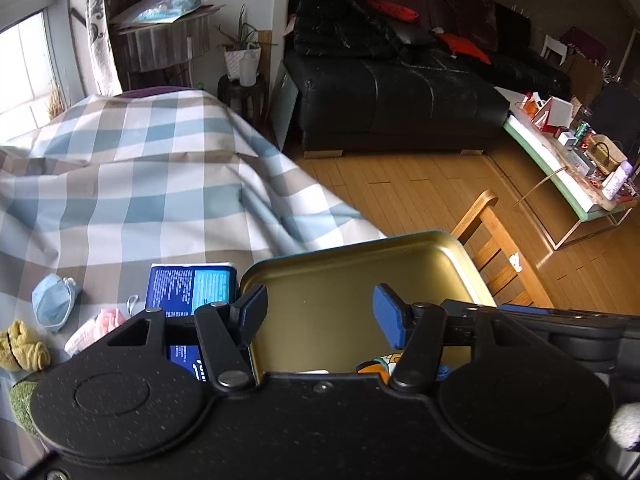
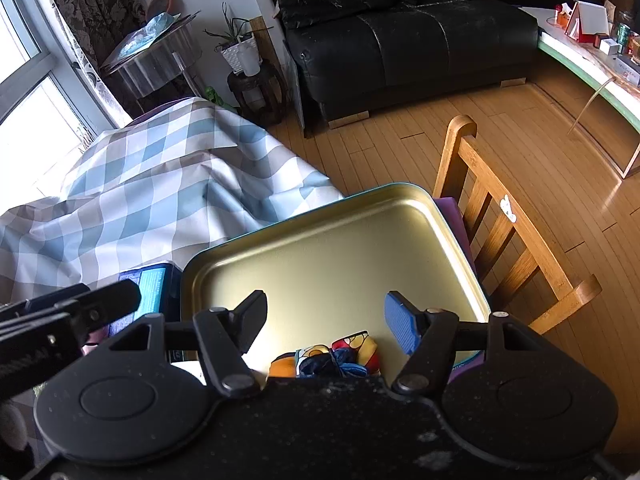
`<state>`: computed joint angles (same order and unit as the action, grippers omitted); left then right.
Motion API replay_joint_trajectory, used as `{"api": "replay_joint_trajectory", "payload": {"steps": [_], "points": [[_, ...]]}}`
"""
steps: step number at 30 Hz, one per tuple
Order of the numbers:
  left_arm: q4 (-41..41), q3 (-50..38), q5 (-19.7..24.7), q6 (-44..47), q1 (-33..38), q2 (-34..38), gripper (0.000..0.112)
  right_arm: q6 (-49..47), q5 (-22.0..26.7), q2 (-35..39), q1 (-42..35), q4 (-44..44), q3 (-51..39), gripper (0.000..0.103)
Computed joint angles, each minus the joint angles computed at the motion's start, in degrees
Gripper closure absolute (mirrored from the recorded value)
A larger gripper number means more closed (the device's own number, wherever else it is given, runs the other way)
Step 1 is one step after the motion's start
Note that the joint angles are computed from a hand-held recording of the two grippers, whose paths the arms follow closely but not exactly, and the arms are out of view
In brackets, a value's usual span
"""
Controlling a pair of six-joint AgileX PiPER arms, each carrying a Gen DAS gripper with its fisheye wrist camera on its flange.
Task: Organize soft objects
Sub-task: 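Withdraw both open grippers from the tray back over the soft items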
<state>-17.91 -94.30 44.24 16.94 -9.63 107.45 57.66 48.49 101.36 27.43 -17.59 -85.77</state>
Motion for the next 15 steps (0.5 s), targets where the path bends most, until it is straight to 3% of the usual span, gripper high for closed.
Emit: {"api": "replay_joint_trajectory", "payload": {"steps": [7,15], "points": [[2.30,5.67,-3.92,2.21,1.66,-3.05,0.053,-0.17,0.78,1.19,1.03,-0.85,-1.33,0.038],[1.18,10.01,-6.02,6.02,9.85,-5.16,0.052,1.01,0.22,2.23,4.00,-4.14,-1.91,0.037]]}}
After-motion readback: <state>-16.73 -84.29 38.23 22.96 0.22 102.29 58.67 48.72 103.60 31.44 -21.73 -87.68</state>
